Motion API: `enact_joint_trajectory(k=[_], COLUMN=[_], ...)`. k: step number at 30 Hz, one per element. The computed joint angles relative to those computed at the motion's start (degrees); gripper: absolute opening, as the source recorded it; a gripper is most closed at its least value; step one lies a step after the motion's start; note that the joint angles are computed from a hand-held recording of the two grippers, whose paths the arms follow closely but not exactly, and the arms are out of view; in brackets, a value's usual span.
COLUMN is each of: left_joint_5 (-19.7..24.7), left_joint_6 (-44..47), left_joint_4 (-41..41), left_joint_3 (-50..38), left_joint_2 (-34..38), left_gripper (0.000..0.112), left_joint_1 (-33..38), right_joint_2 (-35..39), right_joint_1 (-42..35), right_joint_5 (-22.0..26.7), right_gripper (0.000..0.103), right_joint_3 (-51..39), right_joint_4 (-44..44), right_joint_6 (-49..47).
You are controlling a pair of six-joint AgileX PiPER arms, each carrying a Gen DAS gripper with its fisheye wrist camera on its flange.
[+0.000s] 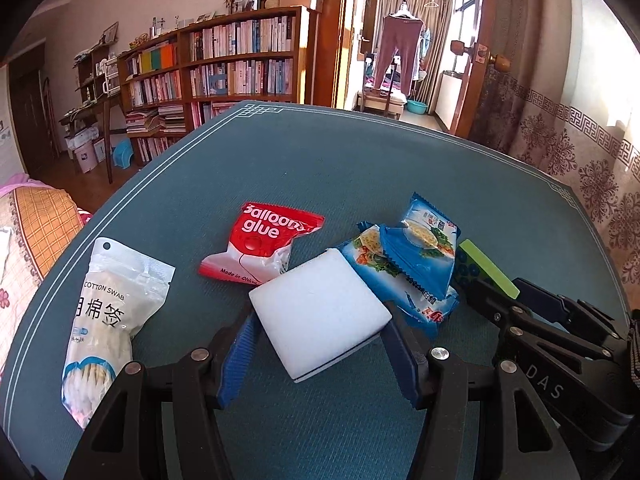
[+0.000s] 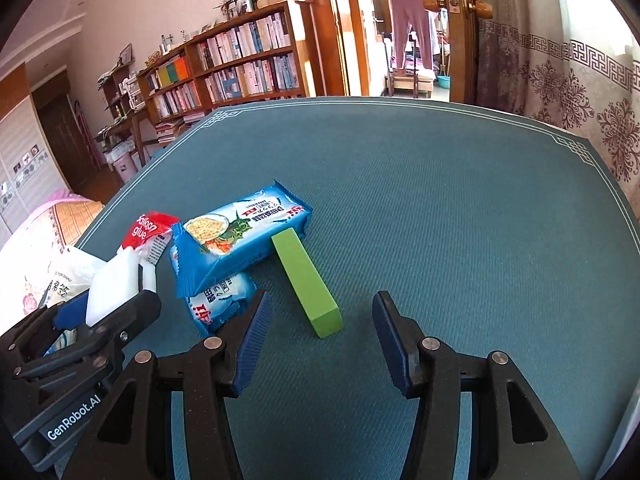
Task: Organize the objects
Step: 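Close the left tool on the white sponge while the right tool reaches for the green sponge block, then grasp the green sponge block with the right tool and lift it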
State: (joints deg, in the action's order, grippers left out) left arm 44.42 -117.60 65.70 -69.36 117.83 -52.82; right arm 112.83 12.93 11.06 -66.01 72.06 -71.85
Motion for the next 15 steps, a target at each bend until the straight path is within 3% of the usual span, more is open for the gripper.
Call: enact_joint_trajectory(k=[5,10,15], left_joint_5=[-0.13,-0.58,-0.66], left_joint_6=[-0.17,0.27,0.56], left_joint_4=[-0.06,0.01,0.02], left_joint_3=[0.18,0.23,-0.01], left_joint_2=[-0.09,-0.1,0.07], left_gripper=[0.064,0.064,0.064], left_joint_1=[-0.03,0.1,0.04], right_joint_2=[2.85,3.05,1.95], right_joint_1=[0.25,-0.25,-0.56], right_joint_5=[2.05,2.85,2.57], right_gripper=[0.035,0.017,0.016], right_joint_3=[-4.57,-4.74,-2.39], right_joint_4=[-13.28,-11.59,-5.54], right_joint_6=[13.62,11.85,6.03])
